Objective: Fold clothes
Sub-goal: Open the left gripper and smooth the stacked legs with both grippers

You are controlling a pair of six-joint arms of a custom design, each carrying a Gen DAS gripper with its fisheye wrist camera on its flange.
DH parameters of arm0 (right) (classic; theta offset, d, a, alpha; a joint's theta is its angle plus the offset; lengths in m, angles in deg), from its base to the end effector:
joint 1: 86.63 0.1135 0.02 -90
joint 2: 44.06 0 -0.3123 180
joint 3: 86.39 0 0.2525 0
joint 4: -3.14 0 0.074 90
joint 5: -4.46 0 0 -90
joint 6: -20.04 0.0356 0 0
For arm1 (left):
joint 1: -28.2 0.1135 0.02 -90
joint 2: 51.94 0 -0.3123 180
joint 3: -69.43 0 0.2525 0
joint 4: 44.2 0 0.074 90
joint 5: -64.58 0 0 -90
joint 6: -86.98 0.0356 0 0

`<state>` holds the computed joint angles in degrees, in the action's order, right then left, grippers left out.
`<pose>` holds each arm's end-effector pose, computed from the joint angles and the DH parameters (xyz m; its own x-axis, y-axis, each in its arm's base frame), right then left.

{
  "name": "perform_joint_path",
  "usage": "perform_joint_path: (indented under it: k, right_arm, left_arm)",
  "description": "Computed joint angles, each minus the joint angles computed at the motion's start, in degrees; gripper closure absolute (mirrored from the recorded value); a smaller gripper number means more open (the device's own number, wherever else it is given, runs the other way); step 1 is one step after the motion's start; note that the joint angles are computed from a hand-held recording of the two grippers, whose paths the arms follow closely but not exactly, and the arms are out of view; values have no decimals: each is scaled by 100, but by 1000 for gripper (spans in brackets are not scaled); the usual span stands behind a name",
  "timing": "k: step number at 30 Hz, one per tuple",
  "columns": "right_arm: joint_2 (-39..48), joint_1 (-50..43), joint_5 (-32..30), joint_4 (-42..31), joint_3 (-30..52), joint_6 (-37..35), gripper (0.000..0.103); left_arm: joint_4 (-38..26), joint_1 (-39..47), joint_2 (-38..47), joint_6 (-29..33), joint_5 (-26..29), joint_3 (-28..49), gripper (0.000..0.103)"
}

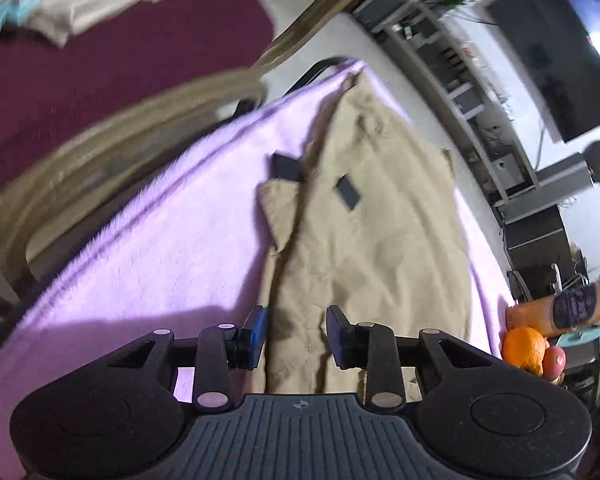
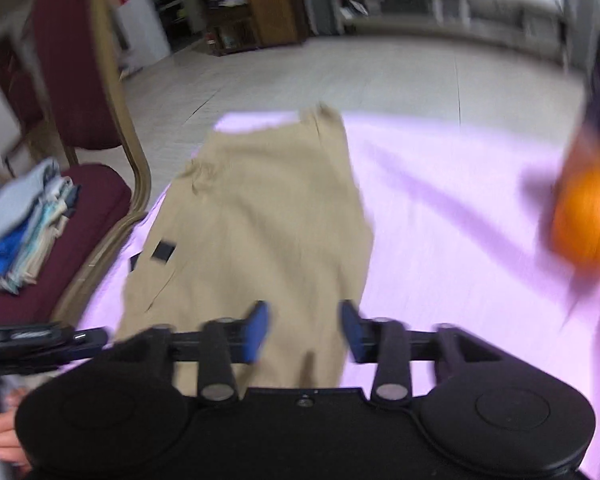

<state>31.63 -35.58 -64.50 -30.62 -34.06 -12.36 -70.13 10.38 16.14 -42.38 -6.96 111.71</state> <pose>0.1563 0.1730 0.2259 -0.7923 0.2734 -0.5455 0.1225 0.9470 0.2968 0.1846 -0.0712 0.2087 -0.8804 -0.3489 -0.3212 -0.1052 0.8042 -0.5850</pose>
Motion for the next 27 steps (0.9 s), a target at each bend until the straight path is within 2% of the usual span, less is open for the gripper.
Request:
perform_joint_path:
  k: [3,5,7,9,14,15,18,24,27]
  right_arm:
    - [-272,375,-157,1444,-1154,1195,77]
    - [-188,713,-212,2332,-1632,1716,77]
    - [-16,1043,-235,2737,-1808,2004,77]
    - [176,1194,-240,2726,-1754,2097,77]
    - [385,1221,-259,2755,-1672,2159,77]
    - [373,1277,-231,2736,-1675,2191,77]
    - [439,1376,-211,2761,-1685,2271,77]
    - [599,1417,-232,2925,-1767,2547,76]
    - [564,1429,-254,2976,-1835,2636,74]
  left_arm:
    - [67,-196,154,12,-227,46,73]
    - [114,-358,289,22,-435,100,73]
    - [229,-386,471,-42,-452,93,73]
    - [302,-412,553,-104,-507,93,75]
    - [155,-766,-133,-105,-1224,124,76]
    - [237,-740,-247,-40,-1184,94,76]
    - [424,-479,-59,101,-596,49,76]
    - [518,-86,553,-87,-168,18,77]
    - [515,-199,611,-30,-181,58,77]
